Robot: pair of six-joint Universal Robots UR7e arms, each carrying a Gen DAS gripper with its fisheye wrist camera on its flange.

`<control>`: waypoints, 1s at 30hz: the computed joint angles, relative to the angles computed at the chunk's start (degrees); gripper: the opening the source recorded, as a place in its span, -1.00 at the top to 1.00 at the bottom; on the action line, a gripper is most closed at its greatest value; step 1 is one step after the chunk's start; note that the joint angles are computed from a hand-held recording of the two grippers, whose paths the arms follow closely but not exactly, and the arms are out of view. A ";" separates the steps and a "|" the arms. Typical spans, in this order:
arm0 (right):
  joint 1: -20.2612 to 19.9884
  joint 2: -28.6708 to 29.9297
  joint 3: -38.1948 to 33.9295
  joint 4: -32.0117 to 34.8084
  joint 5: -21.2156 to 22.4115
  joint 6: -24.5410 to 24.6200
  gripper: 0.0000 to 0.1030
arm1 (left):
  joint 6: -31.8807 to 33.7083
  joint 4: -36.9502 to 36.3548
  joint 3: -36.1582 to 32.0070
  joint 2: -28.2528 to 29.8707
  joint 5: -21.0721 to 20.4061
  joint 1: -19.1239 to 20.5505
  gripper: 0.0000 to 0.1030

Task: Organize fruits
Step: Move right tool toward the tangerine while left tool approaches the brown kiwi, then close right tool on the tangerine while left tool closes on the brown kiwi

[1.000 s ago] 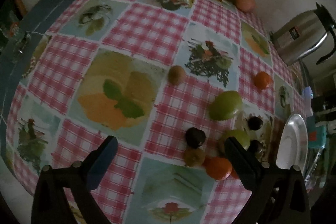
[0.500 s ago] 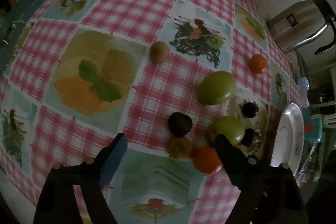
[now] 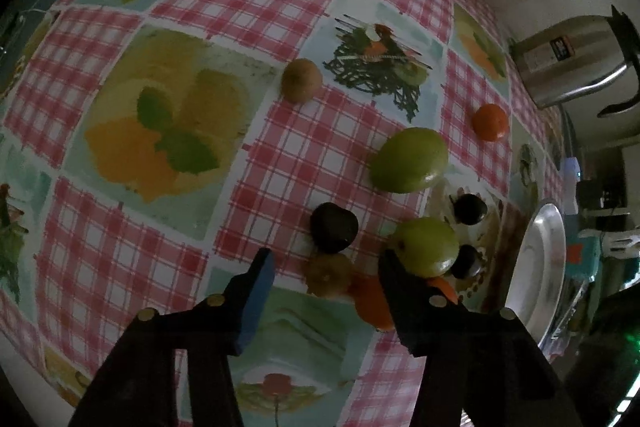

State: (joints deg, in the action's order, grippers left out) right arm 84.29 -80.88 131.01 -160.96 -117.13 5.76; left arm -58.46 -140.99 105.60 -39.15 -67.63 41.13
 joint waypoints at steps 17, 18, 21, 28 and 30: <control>-4.35 -2.83 0.67 2.70 8.54 4.40 0.08 | -2.31 -2.80 1.19 -0.40 -0.81 0.47 0.11; -4.26 -2.76 0.65 2.65 8.40 4.49 0.08 | -2.56 -3.04 1.32 -0.43 -0.88 0.49 0.11; -4.32 -3.12 0.98 2.24 8.84 4.26 0.21 | -3.10 -3.57 1.69 -0.62 -0.96 0.70 0.12; -2.88 -3.44 0.74 1.99 4.27 5.78 0.21 | -3.07 -4.00 1.58 -0.30 -1.59 0.84 0.21; -2.55 -3.59 0.60 2.42 2.87 6.18 0.21 | -2.96 -3.86 1.32 -0.03 -1.72 0.83 0.29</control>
State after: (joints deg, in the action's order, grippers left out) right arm 81.74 -84.47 131.60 -158.54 -114.26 11.94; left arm -61.43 -144.85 106.92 -39.17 -69.35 41.96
